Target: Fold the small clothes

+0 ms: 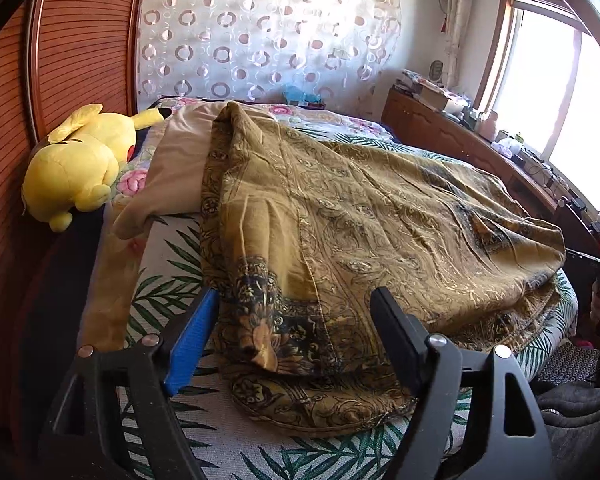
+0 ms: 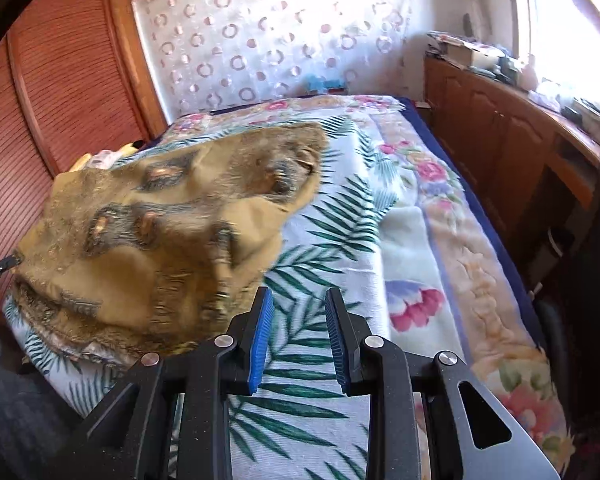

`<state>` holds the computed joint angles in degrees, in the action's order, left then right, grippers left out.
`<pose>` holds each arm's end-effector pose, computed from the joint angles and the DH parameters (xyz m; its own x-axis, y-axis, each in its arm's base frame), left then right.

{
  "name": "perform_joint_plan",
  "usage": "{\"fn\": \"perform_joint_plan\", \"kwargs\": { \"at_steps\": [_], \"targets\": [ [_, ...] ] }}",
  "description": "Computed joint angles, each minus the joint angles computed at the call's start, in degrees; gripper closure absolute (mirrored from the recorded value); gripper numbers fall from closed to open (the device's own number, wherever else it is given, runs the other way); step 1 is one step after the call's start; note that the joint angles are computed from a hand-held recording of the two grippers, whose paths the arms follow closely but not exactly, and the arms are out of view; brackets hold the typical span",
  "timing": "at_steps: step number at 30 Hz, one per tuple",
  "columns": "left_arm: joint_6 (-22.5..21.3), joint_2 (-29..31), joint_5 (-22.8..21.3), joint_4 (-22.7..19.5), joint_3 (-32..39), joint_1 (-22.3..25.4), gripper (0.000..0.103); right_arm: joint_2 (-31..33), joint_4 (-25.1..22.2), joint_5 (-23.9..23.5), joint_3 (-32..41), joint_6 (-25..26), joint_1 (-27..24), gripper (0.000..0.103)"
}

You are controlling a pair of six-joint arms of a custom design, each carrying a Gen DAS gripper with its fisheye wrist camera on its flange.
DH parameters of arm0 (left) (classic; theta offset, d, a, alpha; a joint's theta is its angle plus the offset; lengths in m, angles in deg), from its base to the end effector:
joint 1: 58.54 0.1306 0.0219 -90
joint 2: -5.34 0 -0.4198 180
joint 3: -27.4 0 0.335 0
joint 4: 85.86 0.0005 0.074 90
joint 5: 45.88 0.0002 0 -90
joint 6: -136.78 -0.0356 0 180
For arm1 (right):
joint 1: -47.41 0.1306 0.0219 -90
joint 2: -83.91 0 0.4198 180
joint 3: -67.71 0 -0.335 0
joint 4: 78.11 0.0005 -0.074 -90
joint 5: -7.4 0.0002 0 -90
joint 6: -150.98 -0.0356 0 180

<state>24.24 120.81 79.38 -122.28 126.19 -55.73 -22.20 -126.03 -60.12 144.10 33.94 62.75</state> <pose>0.5854 0.0077 0.3309 -0.6203 0.2829 -0.7315 0.5890 0.7840 -0.1962 0.3075 0.0697 0.4722 -0.6053 0.2695 -0.7490 0.3251 0.9426 0.0765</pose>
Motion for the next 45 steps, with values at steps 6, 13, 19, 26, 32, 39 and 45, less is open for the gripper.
{"fn": "perform_joint_plan", "kwargs": {
  "at_steps": [6,13,19,26,32,39,45],
  "targets": [
    [0.03,0.57,-1.38,-0.48,0.41,-0.4,0.024,2.64,1.87,-3.19,0.28,0.17,1.01,0.073],
    [0.36,1.75,-3.14,-1.46,0.86,-0.64,0.024,7.59,2.36,-2.25,3.05,0.32,2.06,0.061],
    [0.56,2.37,-4.15,-1.7,0.87,-0.62,0.024,9.69,0.19,0.84,5.08,-0.76,3.5,0.06],
    [0.12,2.03,-5.06,-0.57,0.11,-0.94,0.024,8.8,-0.62,1.69,4.58,3.1,4.68,0.1],
    [-0.47,2.08,-5.73,-1.01,0.32,-1.18,0.024,2.12,-1.55,5.23,1.87,1.1,5.56,0.101],
    [-0.77,2.26,-6.29,-1.29,0.81,-1.23,0.023,-0.55,-7.3,5.93,1.18,-3.03,8.17,0.101],
    [-0.15,2.35,-6.29,-2.0,1.27,-1.13,0.023,0.05,-6.03,8.99,2.6,-4.11,8.2,0.082]
  ]
}}
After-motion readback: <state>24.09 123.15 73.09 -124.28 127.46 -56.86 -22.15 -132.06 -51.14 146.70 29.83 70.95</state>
